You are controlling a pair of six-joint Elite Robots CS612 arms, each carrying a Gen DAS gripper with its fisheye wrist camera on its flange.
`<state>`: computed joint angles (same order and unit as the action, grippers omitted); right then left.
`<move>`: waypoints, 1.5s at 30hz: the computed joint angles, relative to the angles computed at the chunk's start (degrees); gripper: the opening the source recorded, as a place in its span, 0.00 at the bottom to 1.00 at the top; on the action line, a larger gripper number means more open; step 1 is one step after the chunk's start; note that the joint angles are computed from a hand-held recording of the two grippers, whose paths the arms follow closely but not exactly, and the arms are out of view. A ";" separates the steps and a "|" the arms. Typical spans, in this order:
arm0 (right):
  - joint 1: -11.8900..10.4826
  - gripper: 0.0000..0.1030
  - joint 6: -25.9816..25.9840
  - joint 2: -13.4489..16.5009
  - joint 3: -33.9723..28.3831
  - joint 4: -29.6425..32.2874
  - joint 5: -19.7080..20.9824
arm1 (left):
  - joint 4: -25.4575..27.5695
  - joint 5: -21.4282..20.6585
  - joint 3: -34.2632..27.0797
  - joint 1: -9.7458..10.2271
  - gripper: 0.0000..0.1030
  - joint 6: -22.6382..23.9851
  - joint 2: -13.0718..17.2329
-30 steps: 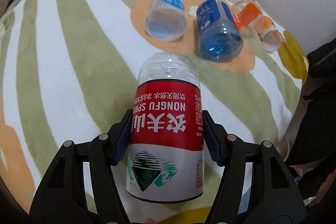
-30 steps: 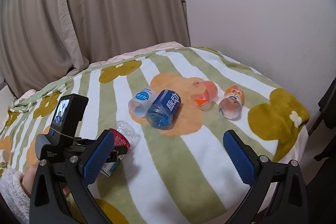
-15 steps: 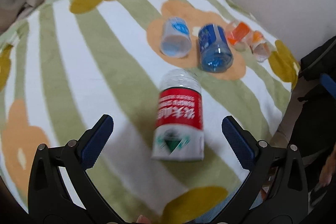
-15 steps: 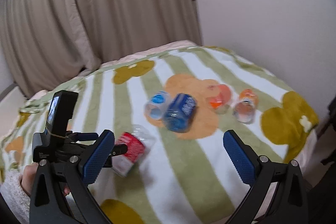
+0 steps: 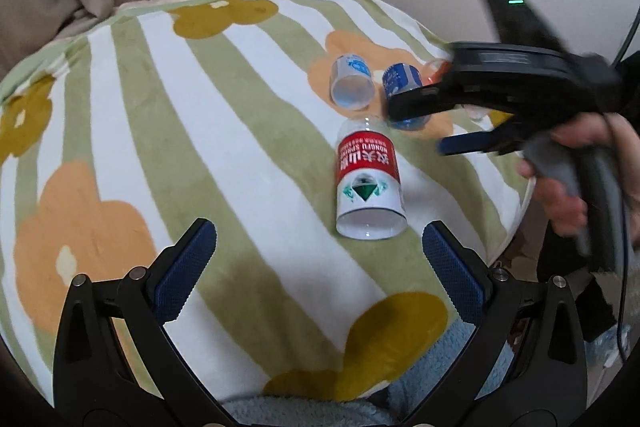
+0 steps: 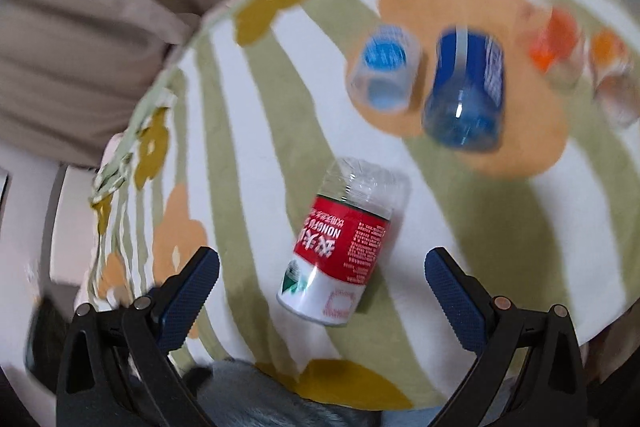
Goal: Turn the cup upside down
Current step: 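Move the right tool to the red-label cup and close on it, then lift and turn the red-label cup with the right tool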
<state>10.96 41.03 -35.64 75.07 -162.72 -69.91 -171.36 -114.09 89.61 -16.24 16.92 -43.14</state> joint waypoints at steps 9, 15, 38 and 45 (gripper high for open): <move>0.12 0.73 5.13 3.27 -6.16 8.96 1.43 | 0.88 -4.33 -0.62 0.85 1.00 0.78 1.27; 0.20 0.58 5.62 3.98 -7.71 11.56 0.04 | 1.72 -4.86 -1.15 1.14 1.00 0.86 1.96; 5.61 0.57 -26.77 7.54 0.40 -38.16 -25.66 | -6.37 -3.27 0.19 1.57 1.00 -5.46 2.74; 6.91 0.57 -34.50 7.73 1.52 -40.86 -28.42 | -5.17 -2.18 -0.22 1.25 1.00 -5.34 2.79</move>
